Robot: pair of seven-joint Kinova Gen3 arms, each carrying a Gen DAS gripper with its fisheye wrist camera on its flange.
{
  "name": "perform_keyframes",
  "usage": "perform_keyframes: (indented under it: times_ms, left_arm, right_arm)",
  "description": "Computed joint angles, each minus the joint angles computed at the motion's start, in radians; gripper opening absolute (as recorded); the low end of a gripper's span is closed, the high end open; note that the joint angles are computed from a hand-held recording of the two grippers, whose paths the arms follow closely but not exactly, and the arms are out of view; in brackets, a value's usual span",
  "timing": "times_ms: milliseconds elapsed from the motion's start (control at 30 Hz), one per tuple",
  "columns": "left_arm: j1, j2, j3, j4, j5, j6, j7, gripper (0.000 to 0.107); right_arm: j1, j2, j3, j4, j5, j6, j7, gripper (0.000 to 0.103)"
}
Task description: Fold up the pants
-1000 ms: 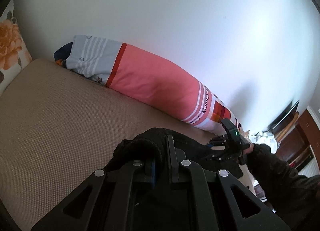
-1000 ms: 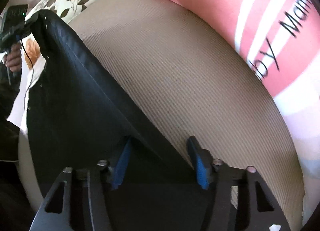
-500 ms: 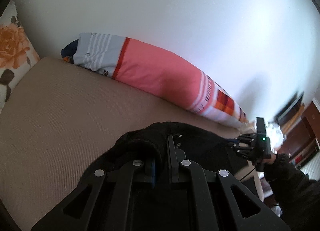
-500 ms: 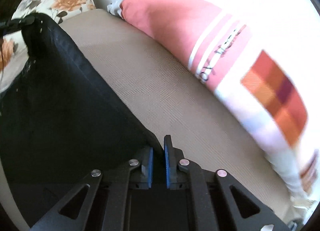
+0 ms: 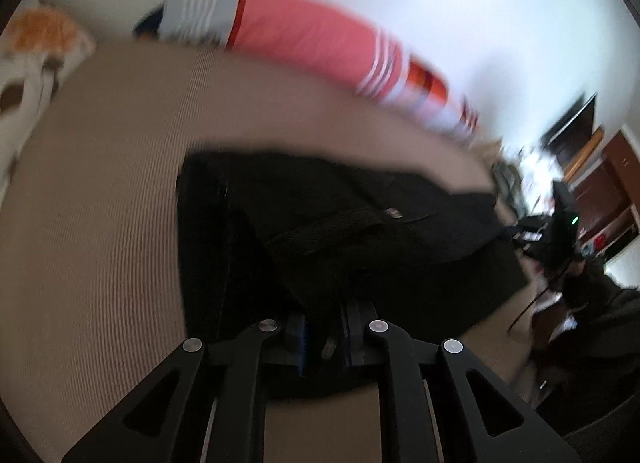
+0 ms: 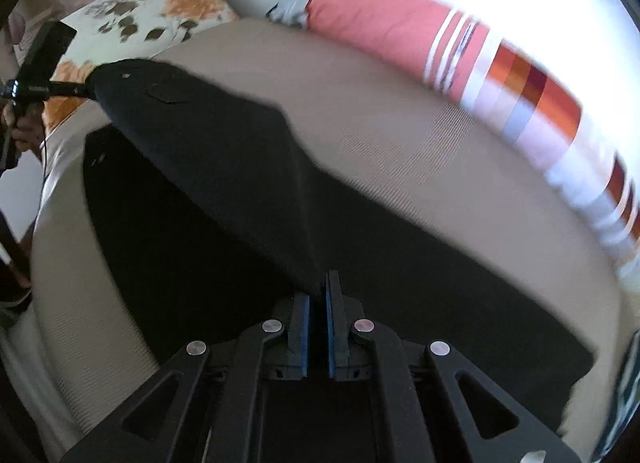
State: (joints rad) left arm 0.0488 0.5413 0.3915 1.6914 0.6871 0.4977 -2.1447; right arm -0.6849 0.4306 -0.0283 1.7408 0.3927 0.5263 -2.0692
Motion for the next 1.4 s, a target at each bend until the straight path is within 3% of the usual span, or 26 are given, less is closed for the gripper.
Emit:
perform_keyframes:
  times_ms: [100,200,233,300,433,533,633,700,867,967,1167,1200,1300,1400]
  left_arm:
    - [0.125,0.009,-0.115,-0.006,-0.122,0.05,0.079,0.017]
    - [0.157,-0.014,-0.117,0.019,-0.212,0.011,0.159,0.021]
    - [0.176,-0.025,-0.138,0.016,-0.234,0.021,0.2,0.028]
    - [0.238,-0.05,-0.207,0.014,-0.286,0.044,0.281,0.052]
    - [0.303,-0.096,-0.277,0.034,-0.405,0.058,0.433,0.063]
    - [0.298,-0.135,-0.281,0.072,-0.388,0.061,0.523,0.063]
    - [0.169,-0.169,-0.155,0.107,-0.27,0.043,0.535,0.063]
    - [0.13,-0.173,-0.112,0.107,-0.205,0.045,0.53,0.063]
    - [0.168,-0.091,-0.141,-0.008,-0.164,0.163,0.658,0.06]
    - [0.138,-0.036,-0.128,-0.019,-0.077,0.193,0.702,0.052]
    - [0.004,-0.018,-0.008,0.095,0.123,0.008,0.703,0.051]
    - [0.004,-0.023,-0.007,0.102,0.117,-0.012,0.714,0.041]
    - [0.099,-0.047,-0.102,0.07,0.017,0.0,0.776,0.016]
    - [0.235,-0.063,-0.241,-0.009,-0.105,0.081,0.789,0.015]
  right_arm:
    - [0.026,0.048,-0.034,0.013,-0.052,-0.016,0.02,0.005]
    - [0.012,0.087,-0.021,0.015,-0.071,-0.026,0.018,0.005]
    - [0.011,0.084,-0.016,0.022,-0.071,-0.042,0.013,0.005]
    - [0.017,0.084,-0.02,0.017,-0.092,-0.037,0.029,0.005]
    - [-0.029,0.089,0.009,0.001,-0.072,-0.004,0.011,0.005]
    - [-0.048,0.086,0.017,0.008,-0.057,-0.004,-0.013,0.006]
    - [-0.053,0.081,0.017,0.016,-0.05,-0.015,-0.032,0.006]
    - [-0.05,0.077,0.013,0.022,-0.053,-0.024,-0.038,0.006]
    - [-0.041,0.079,0.01,0.023,-0.057,-0.041,-0.036,0.006]
    - [-0.049,0.077,0.018,0.027,-0.051,-0.045,-0.047,0.006]
    - [-0.055,0.07,0.024,0.041,-0.044,-0.06,-0.065,0.006]
    - [-0.053,0.07,0.023,0.039,-0.044,-0.06,-0.064,0.006]
    - [-0.044,0.07,0.018,0.034,-0.057,-0.055,-0.064,0.006]
    - [-0.109,0.051,0.065,0.031,-0.018,-0.023,-0.144,0.006]
